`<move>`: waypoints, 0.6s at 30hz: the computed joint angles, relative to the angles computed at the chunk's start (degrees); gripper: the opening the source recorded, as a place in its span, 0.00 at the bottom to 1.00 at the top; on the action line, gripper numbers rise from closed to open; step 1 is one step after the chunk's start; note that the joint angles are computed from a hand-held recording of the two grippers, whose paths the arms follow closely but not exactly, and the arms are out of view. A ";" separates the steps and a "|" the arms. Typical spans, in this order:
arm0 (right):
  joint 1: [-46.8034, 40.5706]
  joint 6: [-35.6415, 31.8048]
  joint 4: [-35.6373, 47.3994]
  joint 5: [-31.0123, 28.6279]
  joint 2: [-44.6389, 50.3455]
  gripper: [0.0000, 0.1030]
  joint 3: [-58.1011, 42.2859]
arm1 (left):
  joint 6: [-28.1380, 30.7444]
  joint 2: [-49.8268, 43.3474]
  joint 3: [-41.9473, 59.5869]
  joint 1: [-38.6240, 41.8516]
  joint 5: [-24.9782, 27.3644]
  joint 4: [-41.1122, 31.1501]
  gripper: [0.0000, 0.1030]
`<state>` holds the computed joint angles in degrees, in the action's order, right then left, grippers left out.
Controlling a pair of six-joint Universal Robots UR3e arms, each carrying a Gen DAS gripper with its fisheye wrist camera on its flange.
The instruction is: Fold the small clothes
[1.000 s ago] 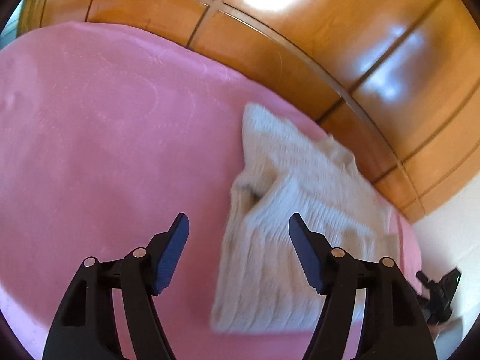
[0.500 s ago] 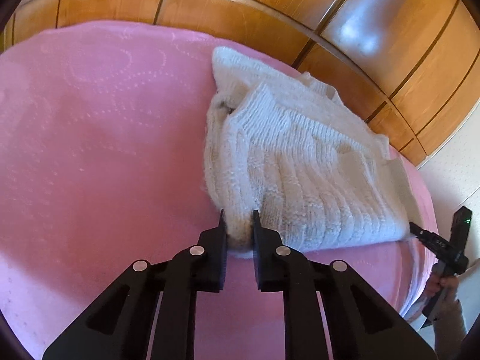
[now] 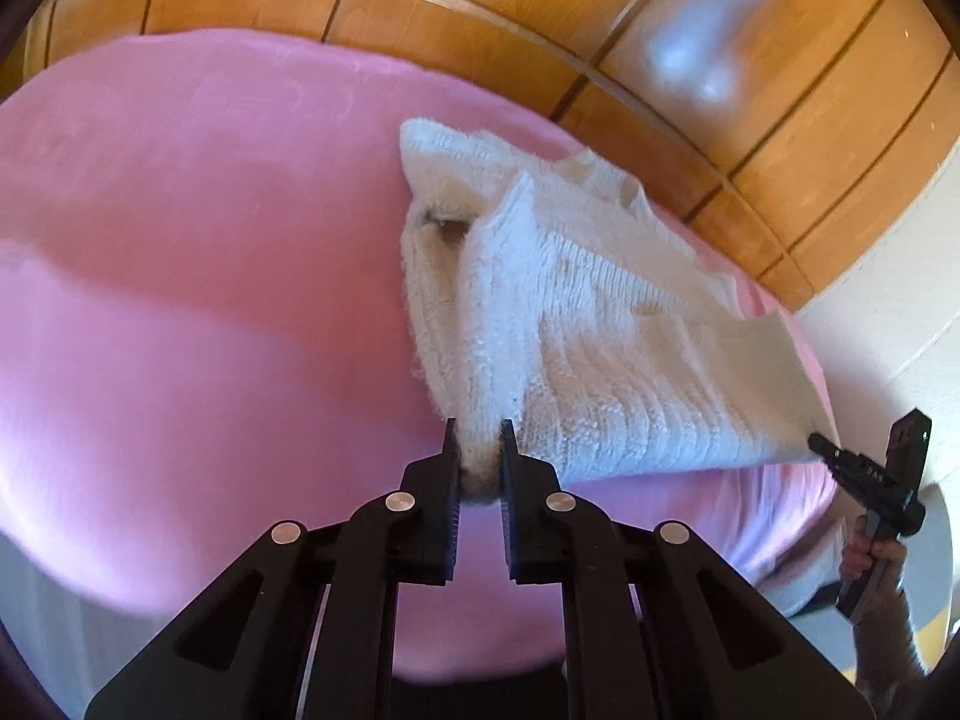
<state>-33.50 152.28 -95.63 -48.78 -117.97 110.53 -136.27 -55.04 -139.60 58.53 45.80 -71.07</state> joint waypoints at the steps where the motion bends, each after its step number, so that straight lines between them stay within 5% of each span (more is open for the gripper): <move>1: -1.20 -2.07 3.45 -0.99 -1.78 0.14 0.28 | 3.17 3.37 -0.45 2.17 0.93 -5.39 0.10; 4: -0.77 -3.68 5.39 -4.47 -2.60 0.16 1.39 | 3.23 7.10 -2.64 3.49 2.66 -5.60 0.13; 6: 2.03 -0.74 -0.56 -7.84 -1.55 0.37 2.19 | -0.49 5.10 -3.40 1.29 3.13 2.50 0.25; 7: 1.94 -0.60 -1.36 -7.79 -1.83 0.48 2.35 | -1.53 3.70 -2.98 0.56 2.83 4.64 0.41; 8: 1.86 -0.23 -2.92 -7.25 -1.89 0.68 2.39 | -3.70 1.93 -2.90 -0.69 2.47 8.94 0.50; 12: 5.93 2.14 -14.24 -9.33 -0.07 0.91 2.18 | -13.29 -10.59 -2.14 -11.66 7.49 35.70 0.53; 15: 12.72 6.35 -27.73 -13.90 5.06 0.94 1.83 | -17.03 -22.00 1.98 -20.72 12.81 49.18 0.53; 18: 17.57 7.91 -35.59 -17.05 11.08 0.94 0.28 | -17.25 -28.26 5.86 -24.82 14.96 51.82 0.53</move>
<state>-15.93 160.19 -131.22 -65.84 -106.89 110.81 -153.52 -83.30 -133.74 33.72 60.76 -19.26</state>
